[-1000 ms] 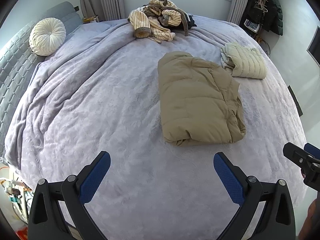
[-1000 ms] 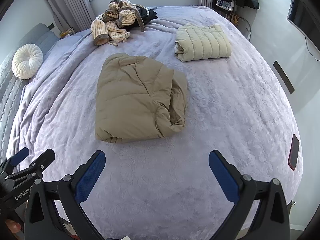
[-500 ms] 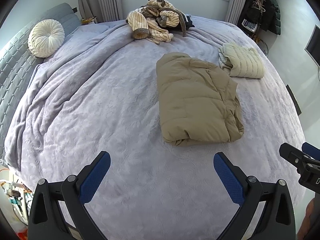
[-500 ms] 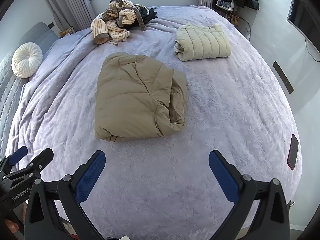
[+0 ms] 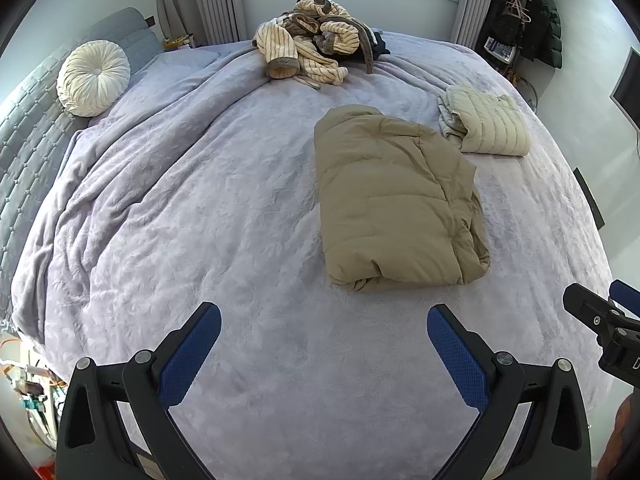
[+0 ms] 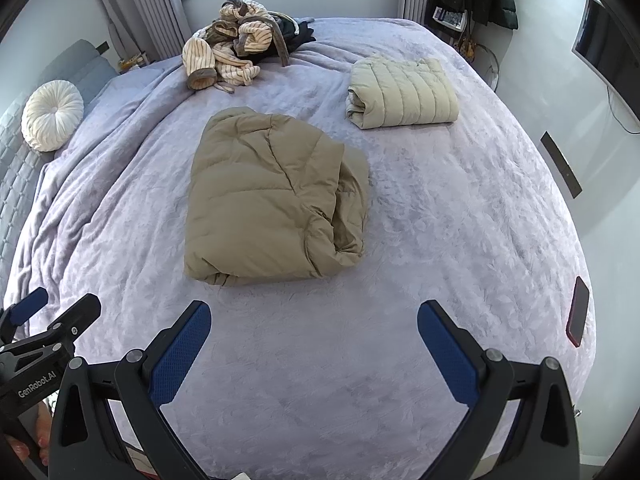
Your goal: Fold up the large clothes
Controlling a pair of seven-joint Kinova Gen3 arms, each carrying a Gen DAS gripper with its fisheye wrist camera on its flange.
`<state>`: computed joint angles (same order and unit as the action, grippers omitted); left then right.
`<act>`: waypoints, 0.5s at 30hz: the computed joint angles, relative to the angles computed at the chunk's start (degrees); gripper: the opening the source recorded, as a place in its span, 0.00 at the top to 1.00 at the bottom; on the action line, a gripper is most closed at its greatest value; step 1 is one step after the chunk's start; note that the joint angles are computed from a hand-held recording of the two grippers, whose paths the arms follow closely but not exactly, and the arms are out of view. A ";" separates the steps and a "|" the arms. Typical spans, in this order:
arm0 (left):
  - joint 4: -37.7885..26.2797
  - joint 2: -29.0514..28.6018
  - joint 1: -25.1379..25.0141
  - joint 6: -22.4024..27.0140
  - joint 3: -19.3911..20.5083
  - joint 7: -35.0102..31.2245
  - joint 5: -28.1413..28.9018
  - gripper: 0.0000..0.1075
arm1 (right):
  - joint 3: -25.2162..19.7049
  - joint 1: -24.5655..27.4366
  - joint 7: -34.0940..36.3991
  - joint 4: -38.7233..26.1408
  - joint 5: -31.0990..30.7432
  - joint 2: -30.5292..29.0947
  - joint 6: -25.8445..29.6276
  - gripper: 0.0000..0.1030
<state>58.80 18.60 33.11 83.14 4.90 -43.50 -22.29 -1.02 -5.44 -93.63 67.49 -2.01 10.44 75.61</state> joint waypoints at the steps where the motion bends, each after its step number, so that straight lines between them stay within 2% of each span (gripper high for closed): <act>1: -0.13 0.02 0.07 0.13 0.00 0.06 -0.04 0.04 | -0.03 -0.12 -0.20 0.04 0.07 -0.02 0.01 0.00; 15: 0.24 -0.11 -0.13 -0.16 0.07 -0.09 0.12 0.04 | -0.03 -0.47 -0.30 -1.09 0.72 0.32 0.62 0.00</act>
